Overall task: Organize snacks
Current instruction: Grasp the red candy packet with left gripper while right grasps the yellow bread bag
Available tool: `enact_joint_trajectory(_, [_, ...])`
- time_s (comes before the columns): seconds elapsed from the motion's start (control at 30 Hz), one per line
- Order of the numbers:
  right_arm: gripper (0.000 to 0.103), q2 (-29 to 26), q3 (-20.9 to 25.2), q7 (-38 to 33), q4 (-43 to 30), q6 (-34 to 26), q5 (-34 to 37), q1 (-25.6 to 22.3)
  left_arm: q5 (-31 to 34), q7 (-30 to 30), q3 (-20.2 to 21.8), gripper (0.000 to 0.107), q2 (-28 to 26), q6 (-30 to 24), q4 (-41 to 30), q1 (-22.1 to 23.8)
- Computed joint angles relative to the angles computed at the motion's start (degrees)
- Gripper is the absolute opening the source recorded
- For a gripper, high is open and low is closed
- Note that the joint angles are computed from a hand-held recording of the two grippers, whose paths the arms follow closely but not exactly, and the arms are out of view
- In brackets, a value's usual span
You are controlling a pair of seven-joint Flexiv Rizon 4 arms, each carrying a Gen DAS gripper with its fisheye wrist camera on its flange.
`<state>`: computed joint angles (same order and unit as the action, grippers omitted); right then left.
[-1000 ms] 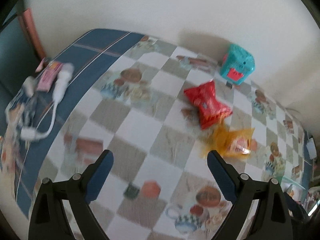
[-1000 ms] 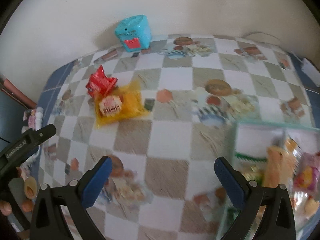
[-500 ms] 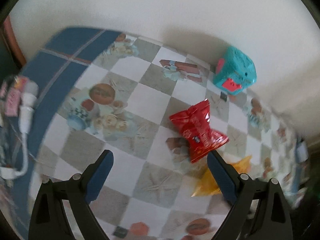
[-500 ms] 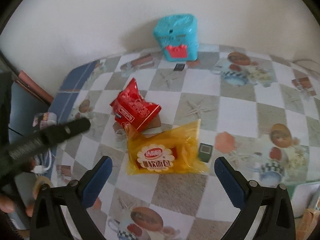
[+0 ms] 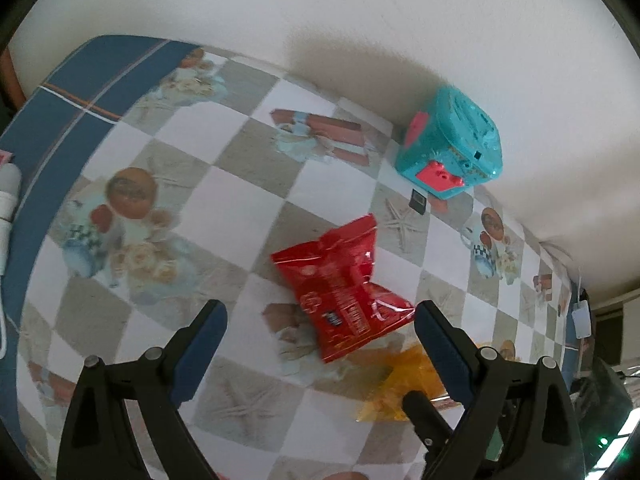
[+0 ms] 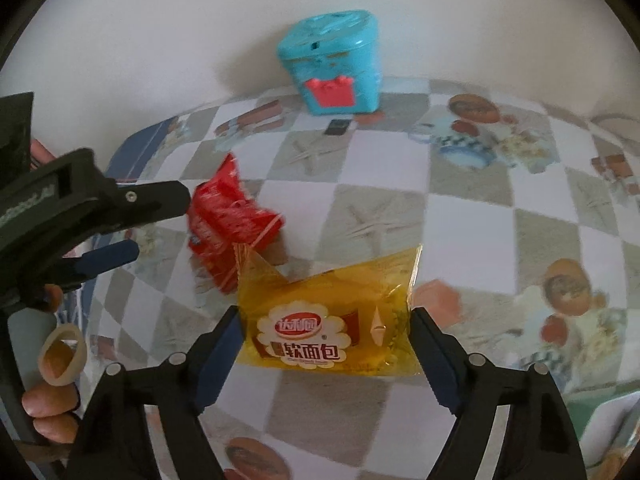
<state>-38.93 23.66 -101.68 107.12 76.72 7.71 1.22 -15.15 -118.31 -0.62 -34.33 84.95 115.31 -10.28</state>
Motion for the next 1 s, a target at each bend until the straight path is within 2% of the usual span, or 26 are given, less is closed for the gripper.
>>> enact_joint_trajectory(0.13, [0.083, -0.26, -0.62, -0.8, -0.92, -0.68, -0.11, -1.05, 0.24, -1.56, 1.64, 0.092, -2.39, -2.54, -3.59, -1.76])
enact_joint_trajectory(0.17, [0.083, -0.33, -0.67, -1.06, -1.16, -0.87, -0.09, -1.36, 0.29, -1.94, 1.69, 0.085, -2.67, -2.59, -3.89, -1.86])
enact_joint_trajectory(0.2, [0.083, -0.41, -0.65, -1.31, -1.44, -1.2, -0.01, -1.69, 0.14, -2.53, 1.67, 0.071, -3.08, -2.61, -4.3, -1.97])
enact_joint_trajectory(0.23, [0.083, -0.49, -0.66, -1.51, -1.64, -1.36, 0.09, -1.84, -0.02, -2.77, 1.3, 0.063, -3.31, -2.54, -4.46, -1.71])
enact_joint_trajectory(0.33, [0.083, -0.41, -0.76, -2.07, -1.85, -1.65, 0.46, -2.21, -0.14, -4.31, 1.64, 0.058, -3.67, -1.82, -4.78, -2.17])
enact_joint_trajectory(0.43, [0.081, -0.21, -0.5, -2.68, -1.89, -2.17, 1.14, -2.63, 0.13, -5.7, 2.39, 0.048, -3.63, -1.62, -4.77, -2.83])
enact_joint_trajectory(0.53, [0.08, 0.34, -0.16, -3.37, -1.47, -2.66, 2.02, -3.09, 0.42, -6.96, 2.81, 0.045, -3.27, -1.44, -4.13, -3.3])
enact_joint_trajectory(0.57, [0.079, 0.64, 0.05, -3.71, -1.17, -2.73, 2.42, -3.31, 0.22, -7.19, 2.17, 0.039, -3.03, -0.69, -3.49, -2.84])
enact_joint_trajectory(0.6, [0.079, 0.9, 0.2, -4.07, -0.87, -2.65, 2.79, -3.42, -0.35, -7.64, 1.08, 0.038, -2.55, 0.63, -2.31, -2.16])
enact_joint_trajectory(0.73, [0.078, 2.67, 1.23, -5.49, 0.95, -2.36, 4.83, -4.44, 0.38, -10.66, 3.78, 0.037, -0.94, -0.05, -0.46, -5.45])
enact_joint_trajectory(0.87, [0.077, 5.39, 2.53, -7.2, 3.59, -2.05, 7.88, -5.94, -0.23, -14.15, 2.64, 0.037, 1.33, 4.73, 4.67, -6.48])
enact_joint_trajectory(0.9, [0.077, 6.17, 2.76, -7.7, 4.37, -1.8, 8.69, -6.26, -0.47, -15.5, 3.2, 0.037, 1.93, 5.25, 5.82, -7.58])
enact_joint_trajectory(1.0, [0.077, 9.08, 3.08, -9.09, 7.46, -0.62, 11.13, -7.0, 0.05, -21.21, 8.24, 0.037, 3.91, 2.69, 7.82, -13.85])
